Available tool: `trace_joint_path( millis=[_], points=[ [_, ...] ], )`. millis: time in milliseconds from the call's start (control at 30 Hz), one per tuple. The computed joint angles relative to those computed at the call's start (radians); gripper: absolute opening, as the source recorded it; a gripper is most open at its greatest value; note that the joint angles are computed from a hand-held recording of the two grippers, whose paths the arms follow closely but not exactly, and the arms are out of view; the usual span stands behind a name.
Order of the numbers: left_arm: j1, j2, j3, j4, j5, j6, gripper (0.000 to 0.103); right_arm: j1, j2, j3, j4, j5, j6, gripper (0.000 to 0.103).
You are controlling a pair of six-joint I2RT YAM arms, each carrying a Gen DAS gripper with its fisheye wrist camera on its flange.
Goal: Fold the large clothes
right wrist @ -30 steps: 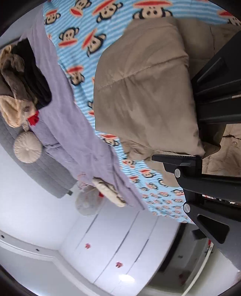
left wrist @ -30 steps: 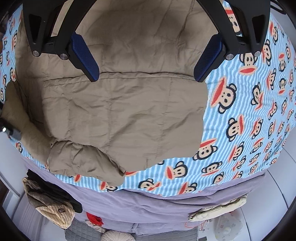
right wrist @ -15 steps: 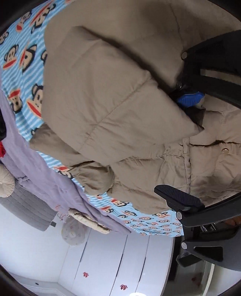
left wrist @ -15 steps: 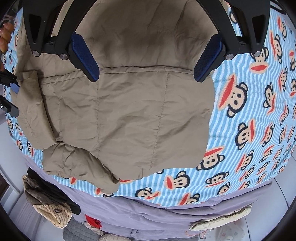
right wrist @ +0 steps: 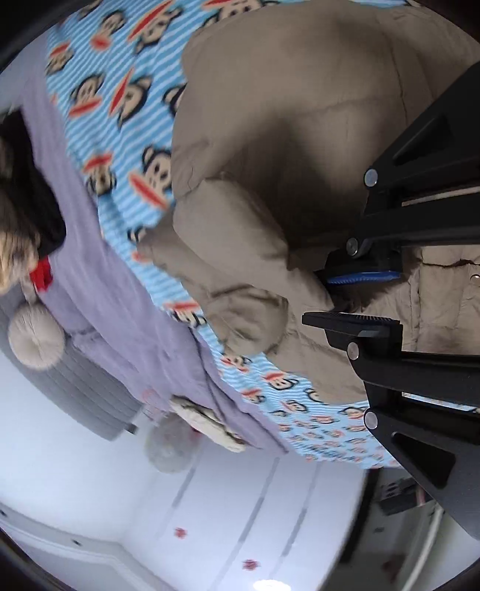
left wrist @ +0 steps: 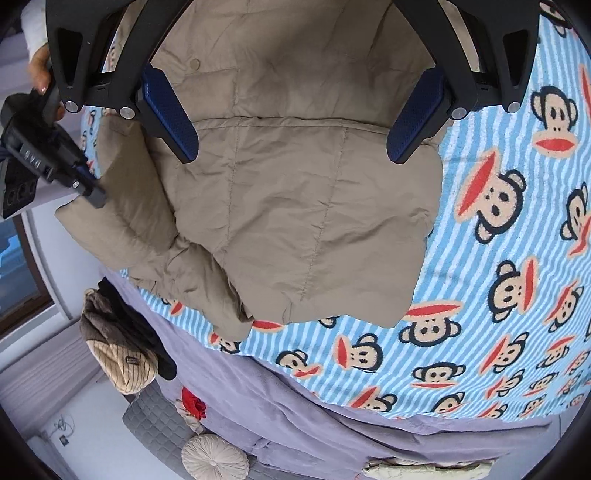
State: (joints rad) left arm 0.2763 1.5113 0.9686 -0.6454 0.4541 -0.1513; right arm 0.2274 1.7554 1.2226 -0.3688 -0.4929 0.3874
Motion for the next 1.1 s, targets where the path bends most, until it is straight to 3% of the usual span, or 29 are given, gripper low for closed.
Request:
trace_joint_path(
  millis=[200, 300, 433, 500, 533, 567, 733, 833, 900, 933, 967, 1000, 1033, 1067, 1100],
  points=[
    [0.052, 0.033, 0.031, -0.017, 0.1, -0.016, 0.102, 0.211, 0.145, 0.104, -0.154, 0.055, -0.098, 0.016],
    [0.049, 0.059, 0.037, -0.025, 0.15, -0.018, 0.102, 0.244, 0.206, 0.098, -0.198, 0.032, -0.103, 0.016],
    [-0.013, 0.109, 0.046, -0.019, 0.128, -0.01, 0.102, 0.218, 0.166, 0.026, -0.214, 0.022, -0.098, 0.017],
    [-0.053, 0.14, 0.055, -0.005, 0.113, -0.018, 0.102, 0.159, 0.104, -0.043, -0.213, -0.004, -0.092, 0.033],
    [-0.076, 0.155, 0.061, 0.007, 0.104, -0.023, 0.102, 0.118, 0.076, -0.074, -0.21, -0.016, -0.089, 0.059],
    [-0.099, 0.17, 0.069, 0.018, 0.095, -0.027, 0.102, 0.068, 0.026, -0.127, -0.197, -0.026, -0.08, 0.074],
    [-0.205, 0.258, 0.133, 0.057, 0.068, -0.06, 0.102, -0.214, -0.073, -0.24, -0.208, -0.088, -0.039, 0.074],
    [-0.248, 0.303, 0.18, 0.043, 0.055, -0.073, 0.093, -0.377, -0.067, -0.295, -0.127, -0.167, 0.042, 0.074],
    [-0.264, 0.305, 0.187, 0.044, 0.045, -0.074, 0.074, -0.449, -0.051, -0.327, -0.04, -0.222, 0.112, 0.074],
    [-0.27, 0.313, 0.198, 0.027, 0.045, -0.062, 0.049, -0.468, -0.041, -0.332, -0.012, -0.236, 0.137, 0.074],
    [-0.277, 0.318, 0.205, 0.01, 0.032, -0.056, 0.025, -0.481, -0.027, -0.335, 0.017, -0.241, 0.164, 0.066],
    [-0.277, 0.317, 0.202, 0.004, 0.033, -0.052, 0.018, -0.488, -0.014, -0.327, 0.026, -0.237, 0.172, 0.056],
    [-0.273, 0.303, 0.185, 0.01, 0.038, -0.056, 0.018, -0.485, 0.005, -0.308, 0.019, -0.226, 0.17, 0.03],
    [-0.268, 0.278, 0.16, 0.021, 0.034, -0.059, 0.018, -0.475, 0.025, -0.282, 0.004, -0.211, 0.163, 0.016],
    [-0.264, 0.25, 0.135, 0.028, 0.022, -0.057, 0.018, -0.479, 0.04, -0.262, -0.012, -0.21, 0.143, 0.015]
  ],
)
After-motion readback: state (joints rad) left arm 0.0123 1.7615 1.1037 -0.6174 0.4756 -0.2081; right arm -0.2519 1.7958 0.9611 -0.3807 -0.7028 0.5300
